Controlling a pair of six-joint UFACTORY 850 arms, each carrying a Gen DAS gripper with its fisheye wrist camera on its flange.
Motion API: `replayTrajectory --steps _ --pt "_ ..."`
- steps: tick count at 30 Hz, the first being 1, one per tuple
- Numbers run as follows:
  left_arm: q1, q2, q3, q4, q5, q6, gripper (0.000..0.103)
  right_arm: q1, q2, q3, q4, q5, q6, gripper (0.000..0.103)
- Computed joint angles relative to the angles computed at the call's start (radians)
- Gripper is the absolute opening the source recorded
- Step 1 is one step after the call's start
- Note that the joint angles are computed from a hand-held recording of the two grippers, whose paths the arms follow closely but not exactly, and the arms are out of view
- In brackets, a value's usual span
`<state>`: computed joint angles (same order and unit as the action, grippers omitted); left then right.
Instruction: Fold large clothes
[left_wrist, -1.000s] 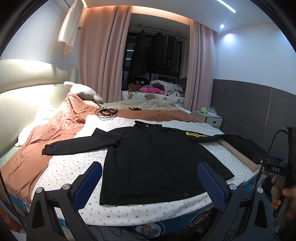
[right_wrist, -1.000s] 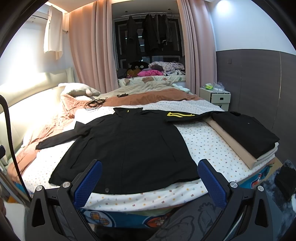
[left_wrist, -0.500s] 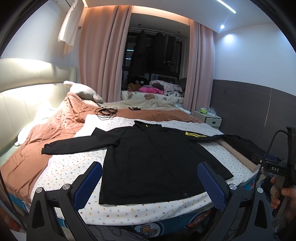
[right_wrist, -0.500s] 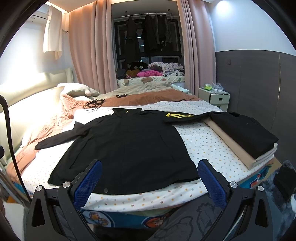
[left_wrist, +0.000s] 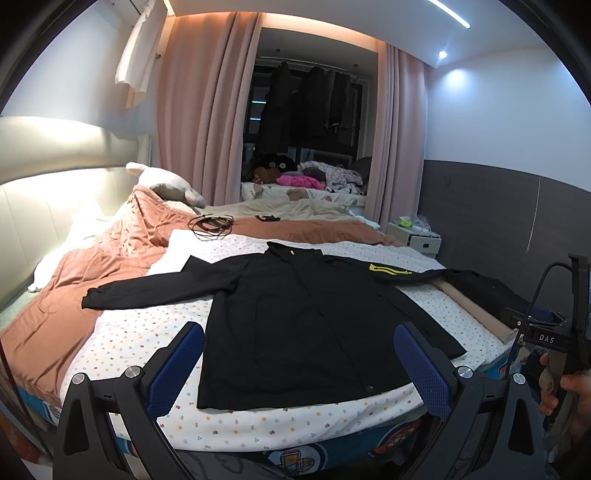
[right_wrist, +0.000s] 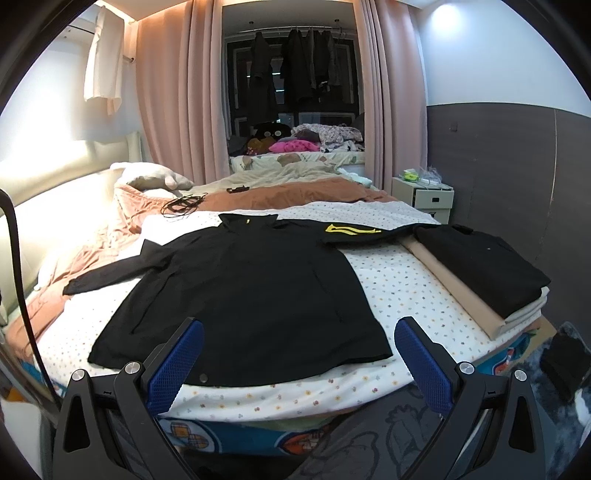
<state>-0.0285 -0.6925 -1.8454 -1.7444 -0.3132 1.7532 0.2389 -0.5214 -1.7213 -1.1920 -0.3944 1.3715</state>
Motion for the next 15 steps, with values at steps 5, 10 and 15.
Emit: replayTrajectory --steps 5,10,15 --pt "0.0 -0.003 -0.003 0.011 0.003 -0.007 0.103 0.003 -0.008 -0.008 -0.013 -0.013 0.005 0.103" --pt "-0.002 -0.046 -0.069 0.118 0.022 -0.123 0.103 0.006 -0.038 -0.047 -0.021 -0.037 -0.011 0.103" --pt "-0.004 -0.134 -0.211 0.403 0.012 -0.421 0.102 0.001 -0.091 -0.121 0.045 -0.053 -0.098 0.103"
